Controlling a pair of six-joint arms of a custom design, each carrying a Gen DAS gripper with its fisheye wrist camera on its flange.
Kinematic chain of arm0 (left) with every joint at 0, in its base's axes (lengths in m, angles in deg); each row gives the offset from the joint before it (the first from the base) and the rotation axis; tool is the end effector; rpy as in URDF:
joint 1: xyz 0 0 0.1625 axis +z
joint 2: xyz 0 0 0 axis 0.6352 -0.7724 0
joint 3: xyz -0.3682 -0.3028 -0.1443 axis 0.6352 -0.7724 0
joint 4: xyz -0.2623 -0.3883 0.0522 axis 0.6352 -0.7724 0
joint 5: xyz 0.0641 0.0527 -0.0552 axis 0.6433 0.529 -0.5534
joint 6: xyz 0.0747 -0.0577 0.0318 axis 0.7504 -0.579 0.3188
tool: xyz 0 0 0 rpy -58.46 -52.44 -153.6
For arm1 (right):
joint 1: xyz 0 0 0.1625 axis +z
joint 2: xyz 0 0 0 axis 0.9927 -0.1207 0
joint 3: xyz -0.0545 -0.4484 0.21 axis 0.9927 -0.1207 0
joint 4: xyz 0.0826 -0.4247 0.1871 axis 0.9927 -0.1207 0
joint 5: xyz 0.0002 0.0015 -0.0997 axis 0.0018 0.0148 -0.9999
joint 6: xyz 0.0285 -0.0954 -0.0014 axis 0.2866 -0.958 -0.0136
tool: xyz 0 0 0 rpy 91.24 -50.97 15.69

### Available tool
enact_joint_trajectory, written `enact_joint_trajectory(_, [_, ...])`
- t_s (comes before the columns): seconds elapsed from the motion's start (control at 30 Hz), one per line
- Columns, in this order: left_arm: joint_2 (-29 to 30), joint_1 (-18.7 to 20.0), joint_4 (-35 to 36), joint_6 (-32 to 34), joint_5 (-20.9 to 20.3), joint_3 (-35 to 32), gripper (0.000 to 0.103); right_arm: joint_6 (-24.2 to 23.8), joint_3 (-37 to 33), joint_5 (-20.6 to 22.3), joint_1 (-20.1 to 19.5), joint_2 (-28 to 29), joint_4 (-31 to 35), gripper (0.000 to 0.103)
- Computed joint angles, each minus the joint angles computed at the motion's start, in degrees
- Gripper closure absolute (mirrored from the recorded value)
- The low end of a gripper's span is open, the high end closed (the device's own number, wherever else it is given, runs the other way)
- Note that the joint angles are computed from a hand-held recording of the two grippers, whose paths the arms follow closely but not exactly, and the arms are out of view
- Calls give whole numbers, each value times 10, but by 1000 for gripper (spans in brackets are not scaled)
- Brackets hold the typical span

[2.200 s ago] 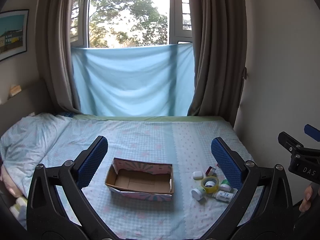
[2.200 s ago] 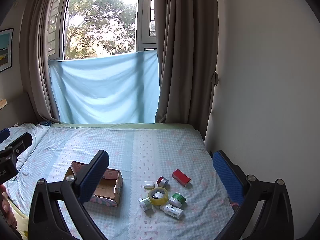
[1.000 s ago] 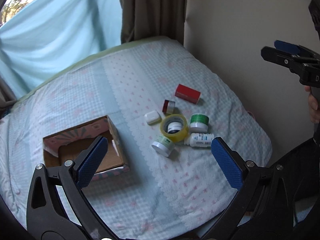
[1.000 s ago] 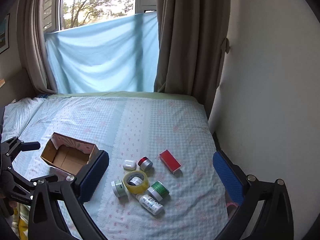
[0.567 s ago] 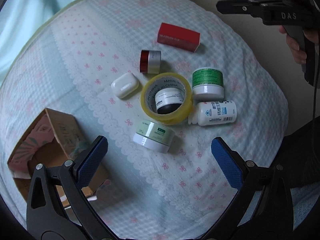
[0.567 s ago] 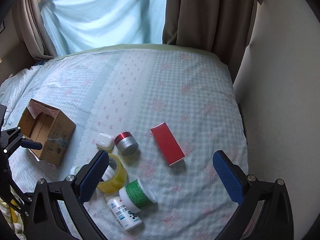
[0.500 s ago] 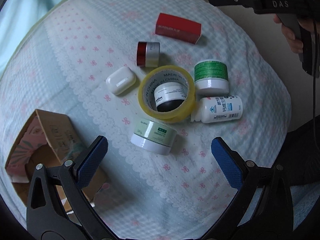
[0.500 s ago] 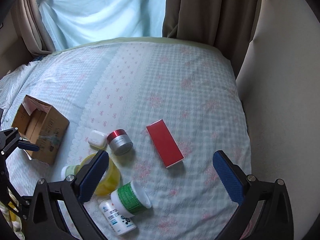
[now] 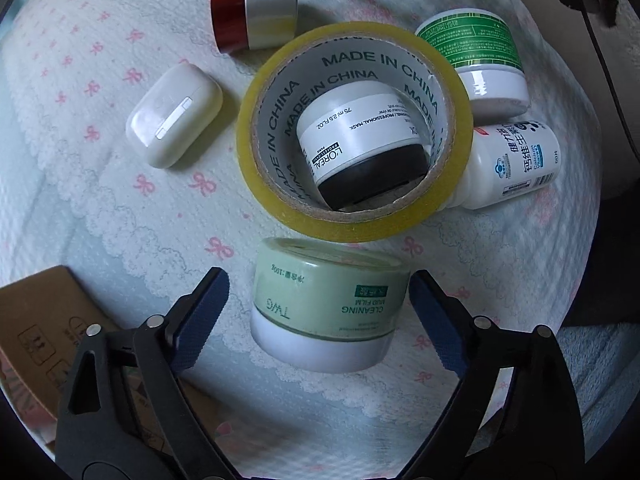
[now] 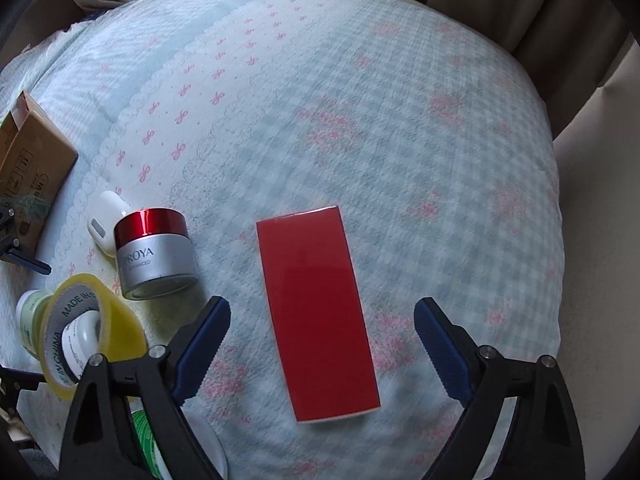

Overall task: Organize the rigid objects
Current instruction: 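Grasp the pale green jar with the left tool while the right tool grasps the red box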

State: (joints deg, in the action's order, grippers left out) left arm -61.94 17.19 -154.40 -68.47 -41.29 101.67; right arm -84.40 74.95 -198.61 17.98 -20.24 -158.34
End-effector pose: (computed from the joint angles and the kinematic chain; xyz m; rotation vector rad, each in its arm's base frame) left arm -0.2746 -0.7390 0.1400 0.8887 2.3494 0.5180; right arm 0.2291 -0.8267 0.2380 0.8113 -2.2372 0.0802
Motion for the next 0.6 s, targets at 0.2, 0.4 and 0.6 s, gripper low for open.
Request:
enact_joint_trajectory(0.2, [13, 7, 1, 17, -13, -6, 32, -15, -38, -44, 3, 32, 57, 61])
enact_joint_trajectory(0.4, [21, 5, -7, 5, -14, -9, 33, -43, -29, -61, 6, 35, 30, 63])
enact_joint_trajectory(0.6, [1, -3, -7, -17, -16, -5, 33, -2, -13, -67, 14, 26, 33, 64])
